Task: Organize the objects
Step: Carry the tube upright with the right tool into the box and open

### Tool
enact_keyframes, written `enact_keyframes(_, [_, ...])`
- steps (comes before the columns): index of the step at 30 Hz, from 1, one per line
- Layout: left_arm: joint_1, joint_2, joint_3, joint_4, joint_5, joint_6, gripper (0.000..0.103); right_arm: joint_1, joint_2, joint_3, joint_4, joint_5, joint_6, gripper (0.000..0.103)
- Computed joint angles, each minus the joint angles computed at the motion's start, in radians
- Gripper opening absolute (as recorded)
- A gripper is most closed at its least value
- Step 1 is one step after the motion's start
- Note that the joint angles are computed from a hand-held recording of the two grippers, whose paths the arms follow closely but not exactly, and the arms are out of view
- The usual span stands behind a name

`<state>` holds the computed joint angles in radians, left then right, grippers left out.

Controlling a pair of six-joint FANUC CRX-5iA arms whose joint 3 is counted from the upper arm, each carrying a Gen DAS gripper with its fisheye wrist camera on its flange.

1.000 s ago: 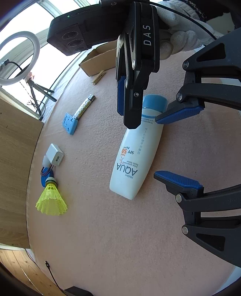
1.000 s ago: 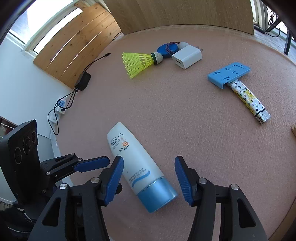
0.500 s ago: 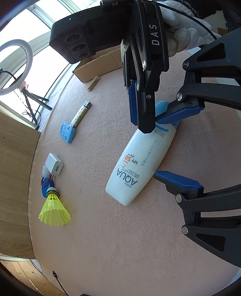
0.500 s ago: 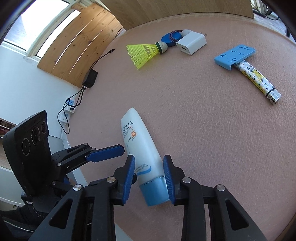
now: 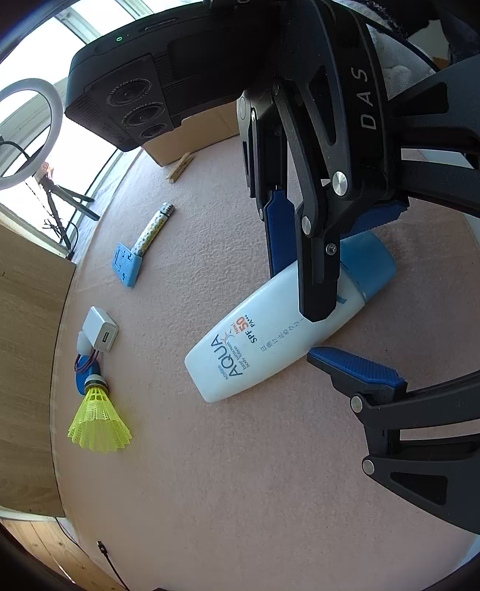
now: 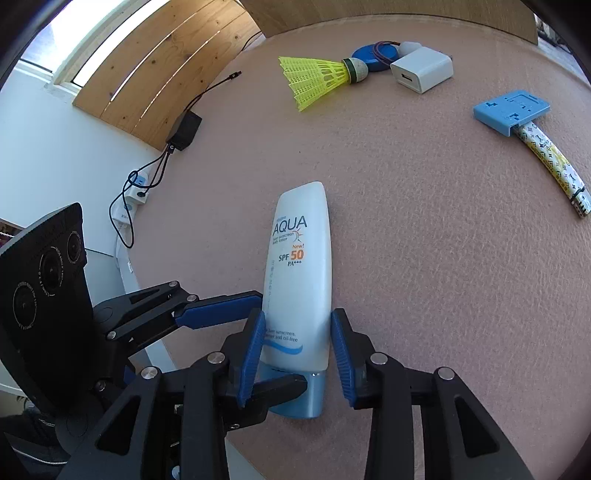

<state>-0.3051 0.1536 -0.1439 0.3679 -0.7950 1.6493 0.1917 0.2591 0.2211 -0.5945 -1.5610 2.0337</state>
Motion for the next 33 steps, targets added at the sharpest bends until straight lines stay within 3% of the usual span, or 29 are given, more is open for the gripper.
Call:
enact_keyframes(8, [-0.001,-0.002,-0.007,0.008,0.010,0.003,0.061,0.001,0.005,0.003,-0.003,0.001,-0.002,0.035])
enact_keyframes(14, [-0.018,0.015,0.032,0.014,0.004,-0.014,0.056,-0.044,0.003,0.021,-0.052,-0.022,-0.013,0.028])
enact_keyframes(18, [-0.046,0.049,0.092,0.012,-0.003,-0.030,0.049,-0.076,-0.020,0.015,-0.060,-0.008,-0.015,0.026])
enact_keyframes(25, [-0.103,0.137,0.218,0.037,-0.018,-0.074,0.049,-0.180,-0.036,0.034,-0.076,0.004,-0.045,0.026])
enact_keyframes(33, [-0.190,0.275,0.450,0.040,-0.065,-0.105,0.049,-0.317,-0.030,0.108,-0.082,-0.005,-0.060,0.026])
